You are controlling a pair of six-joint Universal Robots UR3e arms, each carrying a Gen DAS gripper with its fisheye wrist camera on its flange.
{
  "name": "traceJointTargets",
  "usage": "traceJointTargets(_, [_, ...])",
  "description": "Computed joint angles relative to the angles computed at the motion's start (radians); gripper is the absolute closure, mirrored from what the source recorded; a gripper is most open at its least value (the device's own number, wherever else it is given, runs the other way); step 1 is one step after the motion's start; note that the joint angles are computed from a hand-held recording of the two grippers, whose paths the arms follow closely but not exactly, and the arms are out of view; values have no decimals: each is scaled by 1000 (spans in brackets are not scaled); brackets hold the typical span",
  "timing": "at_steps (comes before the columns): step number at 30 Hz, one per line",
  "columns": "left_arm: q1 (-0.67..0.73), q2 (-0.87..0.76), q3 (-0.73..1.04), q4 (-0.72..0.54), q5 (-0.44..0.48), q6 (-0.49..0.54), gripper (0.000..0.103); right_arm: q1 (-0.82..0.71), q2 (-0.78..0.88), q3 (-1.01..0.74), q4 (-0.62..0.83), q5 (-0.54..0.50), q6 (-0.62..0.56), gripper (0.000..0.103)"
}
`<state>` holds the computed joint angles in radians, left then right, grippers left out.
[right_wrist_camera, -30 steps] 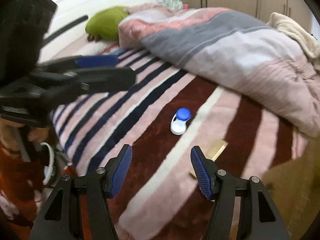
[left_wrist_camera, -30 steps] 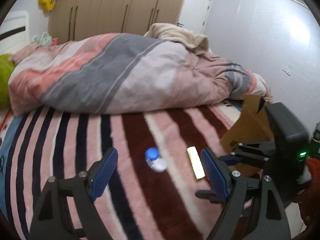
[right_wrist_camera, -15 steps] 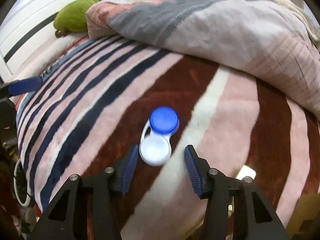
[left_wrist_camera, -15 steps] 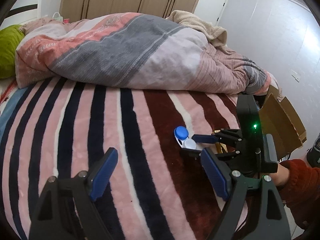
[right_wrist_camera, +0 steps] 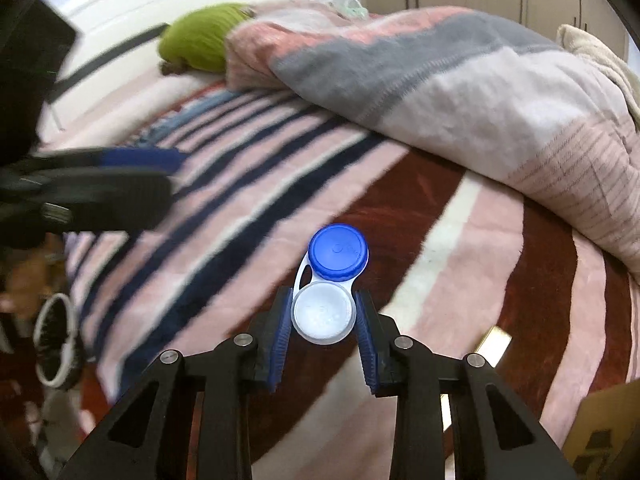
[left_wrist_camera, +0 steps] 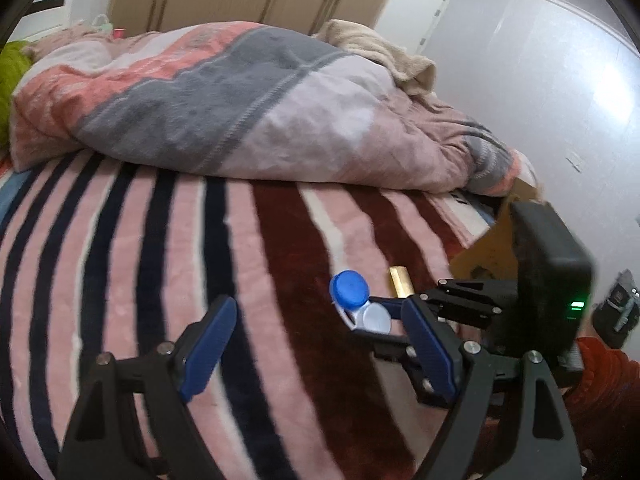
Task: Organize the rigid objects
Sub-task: 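Move the right gripper to the blue-and-white lens case and grasp it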
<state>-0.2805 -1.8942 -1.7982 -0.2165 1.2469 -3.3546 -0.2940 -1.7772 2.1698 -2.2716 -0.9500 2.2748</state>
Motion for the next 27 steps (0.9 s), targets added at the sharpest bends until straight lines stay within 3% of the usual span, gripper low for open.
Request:
traceJointTargets(5, [-29,-7,47,-1,-100,-12,37,-151,-260,-43,433,124,-214,77])
traceJointTargets(10, [-81,-21,131,-21,-125,-10,65,-327,-422,-161,839,192,-458,77])
traceJointTargets(13, [-133,-38,213,-55,-69,-2,80,-458,-465,-258,1088,215,-629,77])
traceJointTargets(15, [-163,-65,283,-91,-58,-1,85,-574,-476,-350,1296,229,-777,77])
traceJointTargets(18, [-170,-115,367,-93,-130,-50,83,-740,-460,-473,1562,222,-992,77])
traceJointTargets(20, [-179,-153,427,-100,-153,-84,68,-843,-468,-515,1679,213,-1122,77])
traceJointTargets(21, [-191,-169,459,-116,-139,-95,56,-893,-466,-536,1735,205,-1180,77])
traceJointTargets(25, [-226,-213,557,-180,-97,-105,52,-1024,-438,-591,1870,173,-1319,77])
traceJointTargets(27, [-234,-198,548,-192,-57,-101,52,-1033,-430,-592,1884,148,-1333,77])
